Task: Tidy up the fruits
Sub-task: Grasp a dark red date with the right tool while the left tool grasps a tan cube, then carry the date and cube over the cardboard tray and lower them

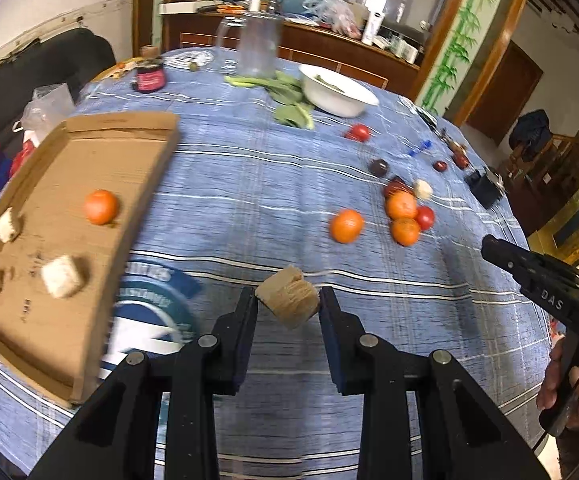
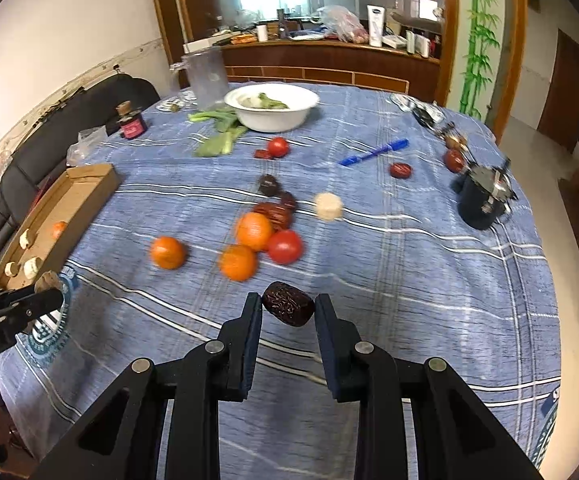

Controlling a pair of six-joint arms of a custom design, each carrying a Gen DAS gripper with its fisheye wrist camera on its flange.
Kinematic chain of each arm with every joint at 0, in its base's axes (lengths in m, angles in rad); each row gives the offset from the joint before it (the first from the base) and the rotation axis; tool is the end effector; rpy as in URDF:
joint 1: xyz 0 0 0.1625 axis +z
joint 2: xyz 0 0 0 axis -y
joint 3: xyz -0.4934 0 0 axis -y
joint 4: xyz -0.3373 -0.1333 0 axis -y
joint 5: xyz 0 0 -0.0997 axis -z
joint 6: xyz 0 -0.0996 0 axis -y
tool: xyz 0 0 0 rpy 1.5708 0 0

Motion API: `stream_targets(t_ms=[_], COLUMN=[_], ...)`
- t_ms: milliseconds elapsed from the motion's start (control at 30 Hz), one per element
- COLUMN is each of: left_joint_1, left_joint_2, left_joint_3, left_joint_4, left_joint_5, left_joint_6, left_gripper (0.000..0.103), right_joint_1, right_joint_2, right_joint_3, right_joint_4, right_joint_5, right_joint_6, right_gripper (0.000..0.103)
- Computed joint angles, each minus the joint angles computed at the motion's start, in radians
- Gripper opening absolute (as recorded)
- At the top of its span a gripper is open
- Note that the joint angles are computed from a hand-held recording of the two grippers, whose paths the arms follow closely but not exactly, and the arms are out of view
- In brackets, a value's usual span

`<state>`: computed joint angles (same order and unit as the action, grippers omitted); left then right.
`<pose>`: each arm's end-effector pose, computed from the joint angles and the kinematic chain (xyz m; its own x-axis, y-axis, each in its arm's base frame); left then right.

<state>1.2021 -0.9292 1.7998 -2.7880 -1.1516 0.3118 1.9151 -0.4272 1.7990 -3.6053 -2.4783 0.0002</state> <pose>-0.0675 -0.6571 0.2481 -0.7544 0.4597 -0.4686 0.5993 0.7736 -0.2059 0.2649 -0.5765 0.0493 -0.7433 0.2487 0.6211 -0.2659 0.7420 -0.6154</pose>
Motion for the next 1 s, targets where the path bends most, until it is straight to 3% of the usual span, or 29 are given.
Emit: stream_targets(t_ms=[233, 533, 733, 1000], left_joint_1=[0.062, 0.130, 0.167, 0.202], left_joint_2=[-0.020, -0.003, 0.033, 0.121], left_joint_3=[-0.104, -0.273, -0.398, -0.592], left_joint_4=[0.062, 0.127, 0.182, 0.262], left_joint_5=[-0.017, 0.007, 0.041, 0.078], left_joint_6=[0.038, 0.068, 0.086, 0.095], left_gripper=[0.030, 0.030, 0.031, 0.031], right_joint_1=[0.045, 0.070, 0.079, 0.071], right_joint_2=[0.083, 0.206, 0.308, 0.495], right_joint_3=[-0.196, -0.504, -0.751, -1.193], right_joint_4=[0.147, 0.359, 0.504, 0.778], right_joint_5=[-0.002, 0.061, 0.118, 0.171], right_joint_6=[-0.018, -0.094, -0.149, -0.185], right_gripper=[0.029, 0.030, 0.030, 0.030])
